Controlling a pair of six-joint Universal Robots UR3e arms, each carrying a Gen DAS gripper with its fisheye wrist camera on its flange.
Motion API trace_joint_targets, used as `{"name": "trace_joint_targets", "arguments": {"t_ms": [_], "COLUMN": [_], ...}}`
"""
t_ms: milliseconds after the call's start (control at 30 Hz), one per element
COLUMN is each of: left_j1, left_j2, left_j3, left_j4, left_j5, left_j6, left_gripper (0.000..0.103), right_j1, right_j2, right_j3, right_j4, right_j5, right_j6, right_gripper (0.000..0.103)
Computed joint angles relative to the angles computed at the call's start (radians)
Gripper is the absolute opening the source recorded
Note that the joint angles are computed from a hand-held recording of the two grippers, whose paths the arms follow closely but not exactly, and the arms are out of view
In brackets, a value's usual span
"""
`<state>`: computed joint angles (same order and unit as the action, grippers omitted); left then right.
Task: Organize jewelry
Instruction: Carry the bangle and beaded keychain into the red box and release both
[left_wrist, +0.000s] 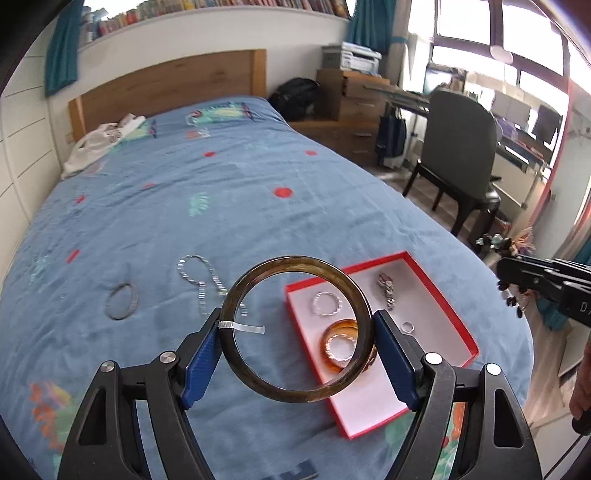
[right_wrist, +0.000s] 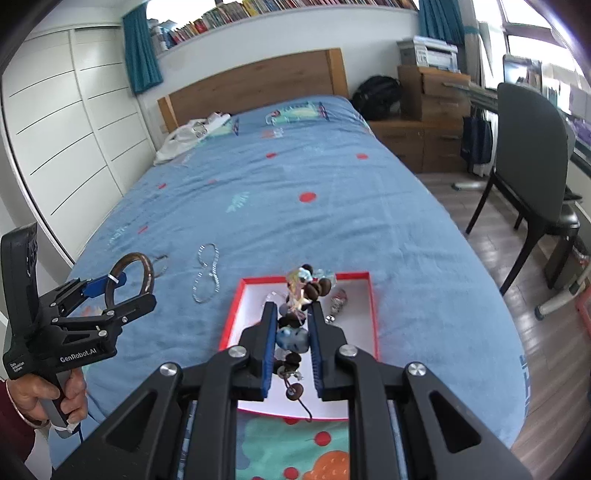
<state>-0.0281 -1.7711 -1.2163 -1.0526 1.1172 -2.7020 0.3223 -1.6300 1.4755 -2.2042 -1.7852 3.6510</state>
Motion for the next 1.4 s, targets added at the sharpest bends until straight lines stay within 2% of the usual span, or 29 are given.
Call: {"name": "trace_joint_targets", "arguments": {"t_ms": [233, 533, 867, 1400], "left_j1": [-0.120, -0.196, -0.225, -0.241], "left_j2": [-0.208, -0.444, -0.537, -0.552], "left_j3": [0.133, 0.328, 0.393, 0.377], "left_j4": [0.043, 0.025, 0.017, 0.067], "left_j5": [0.088, 0.146, 0.158, 0.196], "left_j6": [-0.031, -0.039, -0.038, -0.002], "left_gripper": [0.077, 0.077, 0.077, 0.078], "right_j1": [-0.156, -0.286, -0.312, -0.292], "right_j2": [0.054, 0.223, 0.318, 0.378], "right_j3": [0.124, 0.150, 0.130, 0.025], "right_j4": [-0.127, -0.226, -0.240, -0.134], "right_j5": [0.165, 0.296, 0.313, 0.280], "right_j6": [-0.091, -0.181, -0.223, -0.308], "right_gripper": [0.016, 0.016, 0.016, 0.017]}}
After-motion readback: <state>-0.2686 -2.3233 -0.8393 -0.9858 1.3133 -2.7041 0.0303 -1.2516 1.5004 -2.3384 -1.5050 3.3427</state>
